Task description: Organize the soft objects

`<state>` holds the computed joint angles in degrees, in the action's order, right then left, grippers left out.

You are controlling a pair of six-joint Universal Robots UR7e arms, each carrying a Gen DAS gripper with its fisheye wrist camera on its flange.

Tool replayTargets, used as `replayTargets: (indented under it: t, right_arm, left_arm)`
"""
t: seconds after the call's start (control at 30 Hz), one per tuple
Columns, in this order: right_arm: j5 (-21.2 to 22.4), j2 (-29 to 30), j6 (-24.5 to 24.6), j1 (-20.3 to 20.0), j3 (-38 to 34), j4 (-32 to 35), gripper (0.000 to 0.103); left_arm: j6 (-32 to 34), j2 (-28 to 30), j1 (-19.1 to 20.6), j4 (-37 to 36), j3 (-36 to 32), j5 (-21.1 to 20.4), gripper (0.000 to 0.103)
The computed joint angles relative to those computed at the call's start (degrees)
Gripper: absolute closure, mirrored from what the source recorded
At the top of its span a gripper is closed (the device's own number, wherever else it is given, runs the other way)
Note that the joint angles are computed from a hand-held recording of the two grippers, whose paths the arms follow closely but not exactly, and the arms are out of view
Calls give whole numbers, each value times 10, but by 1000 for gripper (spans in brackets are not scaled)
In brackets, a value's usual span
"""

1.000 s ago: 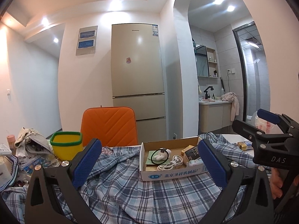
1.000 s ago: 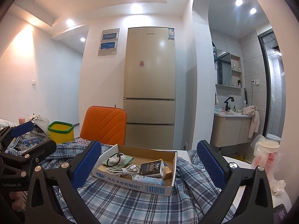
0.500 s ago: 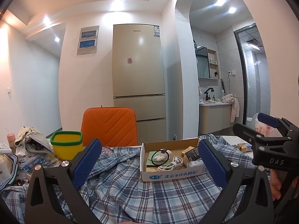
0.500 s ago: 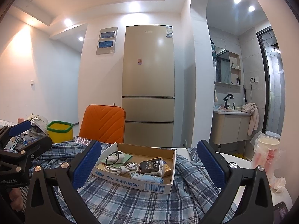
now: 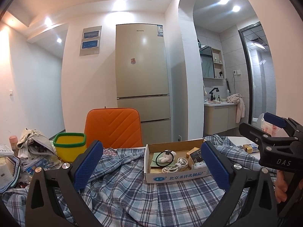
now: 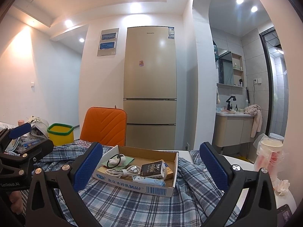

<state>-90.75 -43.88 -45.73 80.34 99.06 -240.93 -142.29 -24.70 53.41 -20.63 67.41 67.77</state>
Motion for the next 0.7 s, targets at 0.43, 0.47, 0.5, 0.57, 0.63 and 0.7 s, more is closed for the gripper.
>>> replayTargets:
  t: [0.43, 0.47, 0.5, 0.57, 0.63, 0.7]
  right_arm:
    - [-1, 1, 0, 0, -1, -1, 0]
    - [-1, 1, -1, 0, -1, 0, 0]
    - [0, 1, -1, 0, -1, -1, 0]
    - [1, 1, -1, -1, -1, -1, 0]
    - [0, 1, -1, 0, -1, -1, 0]
    - [1, 1, -1, -1, -1, -1, 0]
  left_arm:
    - [0, -1, 1, 2, 0, 3, 0]
    - [0, -1, 1, 2, 0, 3, 0]
    - [0, -1, 1, 3, 0, 4, 0]
    - [1, -1, 0, 2, 0, 4, 0]
    - [1, -1, 0, 2, 0, 4, 0]
    - [1, -1, 0, 1, 1, 3, 0]
